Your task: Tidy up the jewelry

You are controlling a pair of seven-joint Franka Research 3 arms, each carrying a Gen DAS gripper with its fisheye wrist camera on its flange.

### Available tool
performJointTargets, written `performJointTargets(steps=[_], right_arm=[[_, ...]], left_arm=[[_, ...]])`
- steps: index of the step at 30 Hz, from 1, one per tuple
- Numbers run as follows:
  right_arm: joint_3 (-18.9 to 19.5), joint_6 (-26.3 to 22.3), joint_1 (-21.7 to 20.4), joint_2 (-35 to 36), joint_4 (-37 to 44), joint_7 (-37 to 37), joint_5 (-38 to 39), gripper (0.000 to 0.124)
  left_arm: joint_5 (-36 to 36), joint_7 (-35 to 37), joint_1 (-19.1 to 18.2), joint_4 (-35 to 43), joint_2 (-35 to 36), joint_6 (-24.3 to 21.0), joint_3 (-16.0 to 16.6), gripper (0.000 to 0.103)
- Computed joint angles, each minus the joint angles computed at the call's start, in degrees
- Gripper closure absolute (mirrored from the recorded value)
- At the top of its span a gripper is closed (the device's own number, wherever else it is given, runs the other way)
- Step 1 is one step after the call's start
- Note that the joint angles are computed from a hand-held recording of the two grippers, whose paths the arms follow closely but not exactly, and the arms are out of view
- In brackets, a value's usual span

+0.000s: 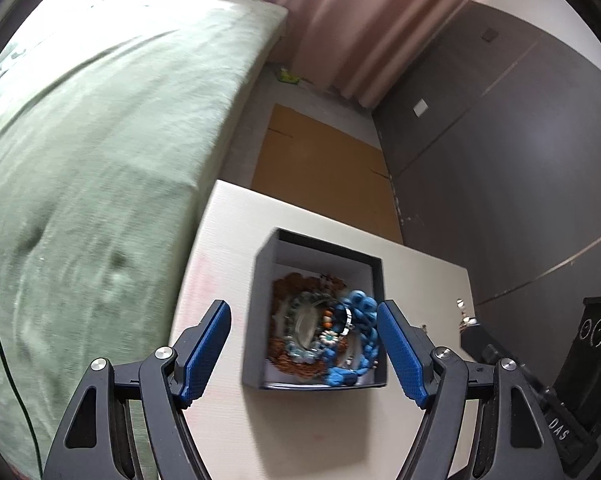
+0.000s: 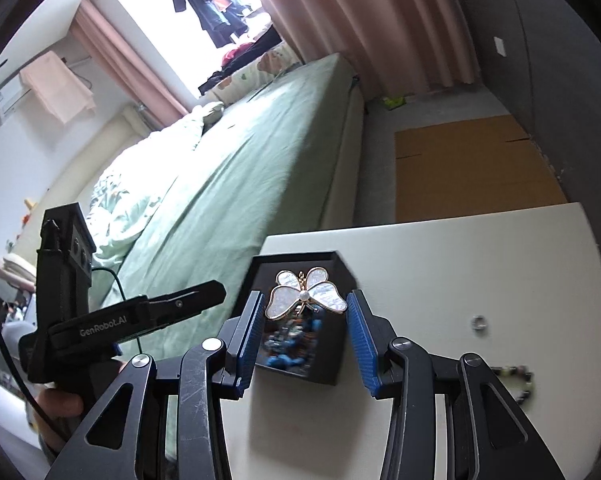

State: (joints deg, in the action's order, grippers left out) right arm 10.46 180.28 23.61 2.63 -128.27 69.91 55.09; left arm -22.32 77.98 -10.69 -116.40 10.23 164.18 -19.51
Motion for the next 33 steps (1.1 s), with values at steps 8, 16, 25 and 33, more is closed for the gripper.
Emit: performJointTargets(steps=[8,16,25,33], right_arm=[[3.46,-1.71,-0.92,4.45,6.74,-10.99,12.06,0.081],[1.14,-4.16,-0.32,5.31,5.78,0.02,4.47,0.06],[-1.25,-2.48,-0.33,-1.71,-2.63,10.14,-4.97,0.06],[-3.53,0.33,-1.86,-8.73,-10.64,23.61,-20.22,0.06]], left_arm=[[-2.34,0.69,1.56,-1.55,-1.14,0.85,0.74,0.027],[-4.13,0.67,1.88,-1.74,-1.06,1.22,0.86,0.027],[-2.08,0.32,0.3,-0.29,0.36,1.49,-0.07,0.027],[4.53,-3.58,-2.53,2.78,3.17,1.25,-1.17,0.027]])
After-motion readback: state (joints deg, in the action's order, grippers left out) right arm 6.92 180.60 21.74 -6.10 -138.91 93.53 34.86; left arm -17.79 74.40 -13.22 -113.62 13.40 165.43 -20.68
